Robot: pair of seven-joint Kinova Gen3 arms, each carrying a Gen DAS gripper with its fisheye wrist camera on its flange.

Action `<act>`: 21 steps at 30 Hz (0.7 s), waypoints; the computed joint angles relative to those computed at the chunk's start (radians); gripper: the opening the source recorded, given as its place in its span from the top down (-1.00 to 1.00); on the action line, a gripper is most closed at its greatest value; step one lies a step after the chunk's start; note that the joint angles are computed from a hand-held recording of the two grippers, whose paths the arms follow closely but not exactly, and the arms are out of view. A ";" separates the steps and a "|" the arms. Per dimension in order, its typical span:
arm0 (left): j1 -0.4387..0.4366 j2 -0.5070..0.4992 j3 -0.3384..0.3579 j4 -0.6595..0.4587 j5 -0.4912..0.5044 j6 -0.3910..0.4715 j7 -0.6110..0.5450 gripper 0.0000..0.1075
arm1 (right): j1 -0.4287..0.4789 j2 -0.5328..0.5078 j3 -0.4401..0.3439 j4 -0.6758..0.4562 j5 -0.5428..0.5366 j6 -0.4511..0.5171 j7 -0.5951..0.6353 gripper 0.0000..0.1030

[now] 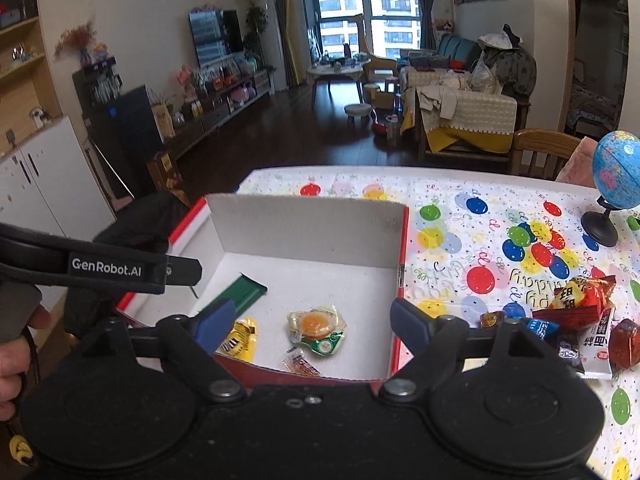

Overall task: Organize snacks
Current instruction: 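Carry the green bar and orange-and-green packet into the box and release both, then move both tools back toward the remaining snacks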

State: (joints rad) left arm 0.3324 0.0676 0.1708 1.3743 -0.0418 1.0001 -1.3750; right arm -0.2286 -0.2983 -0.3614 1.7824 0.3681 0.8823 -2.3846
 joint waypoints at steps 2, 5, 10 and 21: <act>0.002 -0.011 0.002 0.004 0.007 -0.003 0.000 -0.21 | 0.003 -0.019 -0.002 0.008 0.001 -0.004 -0.008 -0.69; 0.006 -0.025 0.008 0.008 0.013 -0.006 0.006 -0.23 | 0.013 -0.052 0.001 0.022 -0.008 -0.009 -0.004 -0.69; 0.018 -0.048 0.023 0.033 0.016 -0.044 0.015 -0.33 | 0.064 -0.110 -0.020 0.051 -0.003 -0.018 -0.004 -0.69; 0.075 -0.060 0.067 0.062 0.040 -0.110 0.043 -0.52 | 0.149 -0.246 0.045 0.138 -0.100 -0.040 0.088 -0.73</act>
State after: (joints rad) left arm 0.4074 0.0080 0.2376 1.4365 -0.0013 0.8900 -1.3319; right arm -0.0792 -0.5440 -0.3169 1.9201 0.2685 0.8421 -2.2963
